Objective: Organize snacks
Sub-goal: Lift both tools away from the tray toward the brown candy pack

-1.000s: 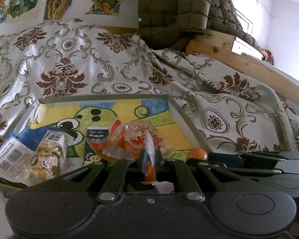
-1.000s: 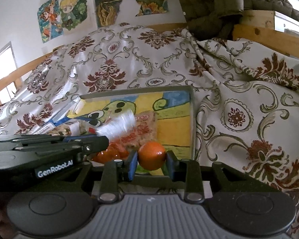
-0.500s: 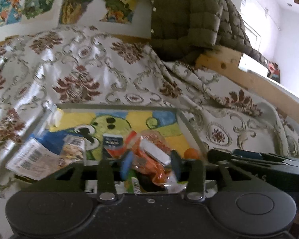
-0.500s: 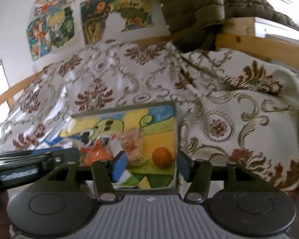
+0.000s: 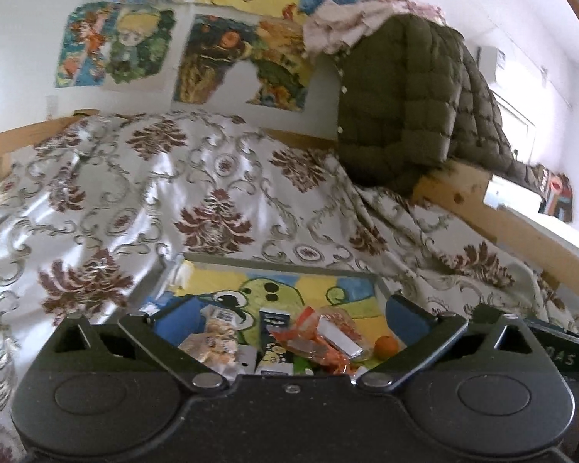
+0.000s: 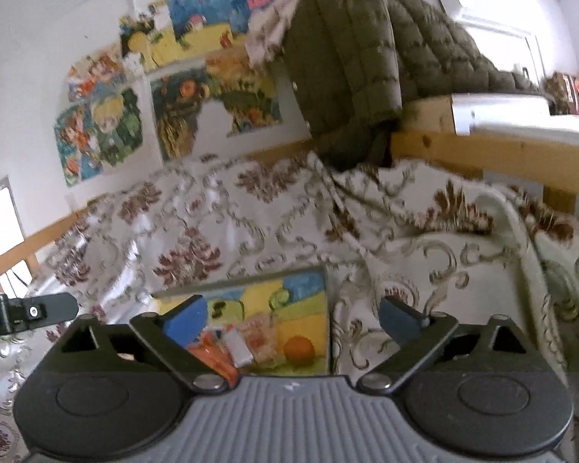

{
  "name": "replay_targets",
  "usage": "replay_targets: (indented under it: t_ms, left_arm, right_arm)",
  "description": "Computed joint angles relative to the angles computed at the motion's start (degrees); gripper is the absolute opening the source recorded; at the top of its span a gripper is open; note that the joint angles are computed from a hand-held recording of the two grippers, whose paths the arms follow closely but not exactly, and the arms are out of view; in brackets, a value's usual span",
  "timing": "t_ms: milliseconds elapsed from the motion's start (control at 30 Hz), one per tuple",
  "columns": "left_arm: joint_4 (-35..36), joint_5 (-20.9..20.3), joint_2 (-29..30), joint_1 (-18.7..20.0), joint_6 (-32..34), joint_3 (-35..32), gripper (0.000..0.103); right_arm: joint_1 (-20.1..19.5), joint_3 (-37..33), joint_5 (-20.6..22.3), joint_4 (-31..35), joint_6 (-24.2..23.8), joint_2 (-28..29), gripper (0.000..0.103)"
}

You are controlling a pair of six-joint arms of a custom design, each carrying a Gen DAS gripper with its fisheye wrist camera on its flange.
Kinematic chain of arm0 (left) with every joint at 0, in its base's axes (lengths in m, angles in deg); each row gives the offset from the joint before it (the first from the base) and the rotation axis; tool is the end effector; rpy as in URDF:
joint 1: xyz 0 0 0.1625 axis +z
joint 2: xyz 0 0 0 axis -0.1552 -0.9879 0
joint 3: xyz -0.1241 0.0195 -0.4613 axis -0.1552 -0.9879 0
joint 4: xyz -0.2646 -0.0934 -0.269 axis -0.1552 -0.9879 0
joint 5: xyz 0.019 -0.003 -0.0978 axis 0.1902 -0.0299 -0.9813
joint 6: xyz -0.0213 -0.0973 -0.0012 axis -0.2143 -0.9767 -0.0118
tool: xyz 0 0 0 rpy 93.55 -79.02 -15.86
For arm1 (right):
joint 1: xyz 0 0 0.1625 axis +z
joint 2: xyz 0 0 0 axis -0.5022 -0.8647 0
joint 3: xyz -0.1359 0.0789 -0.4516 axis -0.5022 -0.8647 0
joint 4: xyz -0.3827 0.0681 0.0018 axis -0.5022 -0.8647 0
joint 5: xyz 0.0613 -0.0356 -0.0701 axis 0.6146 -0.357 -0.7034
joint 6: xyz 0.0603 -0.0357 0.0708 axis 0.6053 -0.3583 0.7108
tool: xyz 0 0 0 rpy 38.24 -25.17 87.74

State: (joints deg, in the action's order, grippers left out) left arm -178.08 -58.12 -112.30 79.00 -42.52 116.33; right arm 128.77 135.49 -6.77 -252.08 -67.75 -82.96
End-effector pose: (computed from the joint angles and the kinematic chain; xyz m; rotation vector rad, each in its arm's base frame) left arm -0.0636 -0.7358 0.2396 0.3466 2.0911 -1.4918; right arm 0.2443 -0.7959 0.0212 0.7404 -2.3164 1.4710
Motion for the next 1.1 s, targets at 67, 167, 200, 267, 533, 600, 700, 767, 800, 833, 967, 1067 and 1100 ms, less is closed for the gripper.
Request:
replay_targets:
  t_ms: [67,167,200,267,533,600,700,767,800,833,967,1067,1100]
  left_arm:
    - [-2.24,0.80,-0.88,-0.49,-0.15,2.17,0.102]
    - [-5.34,1.93,-2.07,-1.03,0.11,5.37,0.102]
    - [-6.39,2.22,-2.40,-1.17,0.31,6.39,0.102]
    - [-8.34,2.90,-3.02,-1.40,0.50,8.47,0.102]
    - [-14.34,6.63,-5.93,-2.28,-1.55,17.98,0.102]
    - [-15.91,7.87,-6.70,-2.53,-2.59,20.60,0.102]
    - [-17.53,9.64,-7.58,-2.81,-3.96,23.96,0.102]
    - [-18.71,10.94,-7.98,-3.05,-4.46,25.98,0.102]
    - [-19.34,11.62,-8.13,-3.21,-4.66,26.91,0.102]
    - [-20.04,12.18,-8.24,-3.32,-4.79,27.77,0.102]
    - [-22.36,14.21,-8.57,-3.64,-5.00,30.50,0.102]
    - [-23.06,15.56,-8.75,-3.60,-5.10,31.73,0.102]
    - [-23.02,16.02,-8.78,-3.57,-5.02,31.79,0.102]
  right_arm:
    - [0.35,2.09,0.75,-2.81,-1.38,-0.56,0.103]
    - [0.73,6.60,1.26,-6.76,-2.36,-1.87,0.103]
    - [0.87,8.09,1.24,-7.62,-2.53,-2.34,0.103]
    - [1.17,10.96,1.08,-8.75,-3.01,-3.26,0.103]
    - [2.79,19.11,-1.63,-13.63,-4.46,-5.11,0.103]
    - [3.29,20.51,-2.47,-15.00,-4.50,-5.31,0.103]
    - [3.88,22.61,-3.01,-17.06,-4.33,-5.62,0.103]
    - [4.19,23.99,-3.72,-17.34,-4.19,-5.90,0.103]
    - [4.35,24.52,-4.04,-17.57,-4.04,-5.95,0.103]
    - [4.49,24.95,-4.36,-17.67,-3.81,-5.99,0.103]
    - [5.02,26.80,-5.97,-17.21,-2.73,-6.23,0.103]
    - [5.58,27.69,-7.96,-15.46,-2.22,-6.24,0.103]
    - [5.76,27.97,-8.40,-14.79,-2.31,-6.22,0.103]
